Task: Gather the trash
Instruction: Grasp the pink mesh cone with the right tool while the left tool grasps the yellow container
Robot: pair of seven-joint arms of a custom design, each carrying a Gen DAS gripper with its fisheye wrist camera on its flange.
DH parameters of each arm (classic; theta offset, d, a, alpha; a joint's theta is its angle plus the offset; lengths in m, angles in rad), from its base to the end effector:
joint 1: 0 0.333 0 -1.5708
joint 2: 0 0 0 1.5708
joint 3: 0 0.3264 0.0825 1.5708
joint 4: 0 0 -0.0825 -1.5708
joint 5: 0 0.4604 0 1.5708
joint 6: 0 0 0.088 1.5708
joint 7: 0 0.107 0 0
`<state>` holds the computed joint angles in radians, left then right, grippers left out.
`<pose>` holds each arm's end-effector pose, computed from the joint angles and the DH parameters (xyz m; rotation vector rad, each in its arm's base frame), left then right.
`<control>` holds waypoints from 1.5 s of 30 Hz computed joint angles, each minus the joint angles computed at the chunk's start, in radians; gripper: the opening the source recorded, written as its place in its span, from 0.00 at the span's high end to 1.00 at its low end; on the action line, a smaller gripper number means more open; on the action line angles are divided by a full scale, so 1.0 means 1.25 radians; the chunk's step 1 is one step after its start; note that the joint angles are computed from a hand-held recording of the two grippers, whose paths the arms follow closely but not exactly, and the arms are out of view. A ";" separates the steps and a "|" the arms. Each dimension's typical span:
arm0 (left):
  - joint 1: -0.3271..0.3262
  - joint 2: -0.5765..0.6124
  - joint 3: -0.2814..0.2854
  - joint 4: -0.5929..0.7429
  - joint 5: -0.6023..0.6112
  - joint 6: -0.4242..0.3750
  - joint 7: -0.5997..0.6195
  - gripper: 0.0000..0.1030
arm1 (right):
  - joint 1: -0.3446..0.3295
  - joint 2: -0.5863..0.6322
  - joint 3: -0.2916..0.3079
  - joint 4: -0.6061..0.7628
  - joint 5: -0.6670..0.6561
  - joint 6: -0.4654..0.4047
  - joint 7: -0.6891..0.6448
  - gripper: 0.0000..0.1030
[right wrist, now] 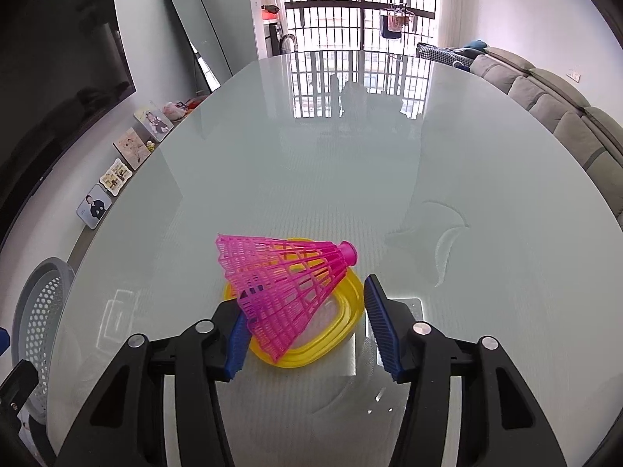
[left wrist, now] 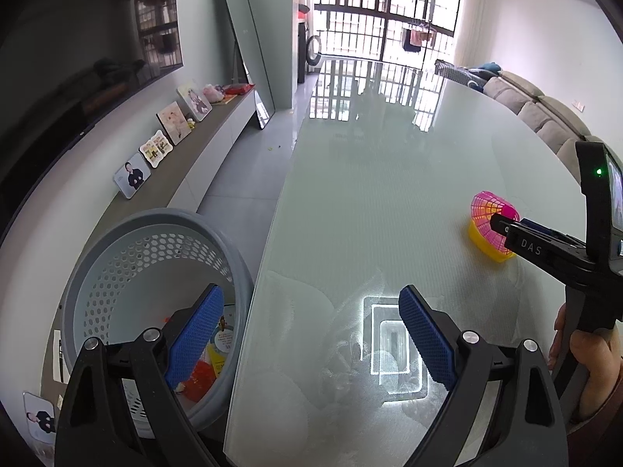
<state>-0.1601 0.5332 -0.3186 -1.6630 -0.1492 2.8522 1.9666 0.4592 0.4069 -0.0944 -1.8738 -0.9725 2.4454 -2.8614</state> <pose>0.7233 -0.3250 0.3540 -1.2067 2.4263 -0.9170 0.6649 0.2564 0.2731 -1.0594 2.4334 -0.8648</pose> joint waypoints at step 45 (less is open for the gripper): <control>-0.120 0.086 -0.032 0.125 0.012 -0.104 0.074 0.10 | -0.139 -0.337 0.128 -0.427 -0.318 0.053 0.477 0.97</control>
